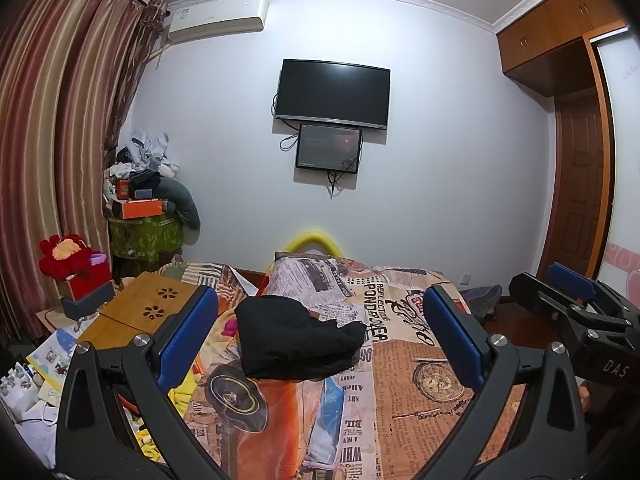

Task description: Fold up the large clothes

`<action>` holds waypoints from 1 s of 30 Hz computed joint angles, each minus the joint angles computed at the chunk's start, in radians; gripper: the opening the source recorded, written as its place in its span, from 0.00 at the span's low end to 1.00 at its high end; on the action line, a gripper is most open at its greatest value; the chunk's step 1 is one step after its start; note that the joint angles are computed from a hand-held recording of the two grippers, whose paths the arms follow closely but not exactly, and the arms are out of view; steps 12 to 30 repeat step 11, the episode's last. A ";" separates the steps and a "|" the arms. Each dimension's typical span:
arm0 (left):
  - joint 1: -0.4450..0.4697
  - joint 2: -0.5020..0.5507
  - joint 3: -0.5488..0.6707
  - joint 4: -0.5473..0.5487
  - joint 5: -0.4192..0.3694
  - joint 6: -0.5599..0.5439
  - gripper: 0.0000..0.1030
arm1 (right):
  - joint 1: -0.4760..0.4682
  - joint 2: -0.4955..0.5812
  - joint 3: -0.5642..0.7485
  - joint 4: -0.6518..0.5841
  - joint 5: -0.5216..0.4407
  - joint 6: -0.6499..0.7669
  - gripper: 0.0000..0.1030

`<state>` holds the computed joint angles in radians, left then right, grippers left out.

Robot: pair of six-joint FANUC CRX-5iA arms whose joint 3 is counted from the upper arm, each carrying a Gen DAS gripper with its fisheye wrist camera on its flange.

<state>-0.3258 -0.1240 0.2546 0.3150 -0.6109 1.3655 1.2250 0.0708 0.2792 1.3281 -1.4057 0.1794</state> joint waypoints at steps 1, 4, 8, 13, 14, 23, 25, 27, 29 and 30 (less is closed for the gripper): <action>-0.001 0.000 0.001 -0.001 -0.001 -0.001 1.00 | 0.000 0.000 -0.002 0.000 0.001 -0.001 0.94; -0.003 0.002 0.004 -0.010 -0.003 0.002 0.99 | -0.001 -0.001 -0.002 -0.005 0.000 -0.002 0.94; -0.005 0.001 0.001 -0.007 -0.005 -0.001 0.99 | -0.002 -0.001 -0.001 -0.009 0.001 0.000 0.94; -0.004 0.003 0.007 -0.016 -0.009 0.005 0.99 | -0.004 -0.001 0.001 -0.013 0.002 0.002 0.94; -0.004 0.003 0.007 -0.016 -0.009 0.005 0.99 | -0.004 -0.001 0.001 -0.013 0.002 0.002 0.94; -0.004 0.003 0.007 -0.016 -0.009 0.005 0.99 | -0.004 -0.001 0.001 -0.013 0.002 0.002 0.94; -0.004 0.003 0.007 -0.016 -0.009 0.005 0.99 | -0.004 -0.001 0.001 -0.013 0.002 0.002 0.94; -0.004 0.003 0.007 -0.016 -0.009 0.005 0.99 | -0.004 -0.001 0.001 -0.013 0.002 0.002 0.94; -0.004 0.003 0.007 -0.016 -0.009 0.005 0.99 | -0.004 -0.001 0.001 -0.013 0.002 0.002 0.94; -0.004 0.003 0.007 -0.016 -0.009 0.005 0.99 | -0.004 -0.001 0.001 -0.013 0.002 0.002 0.94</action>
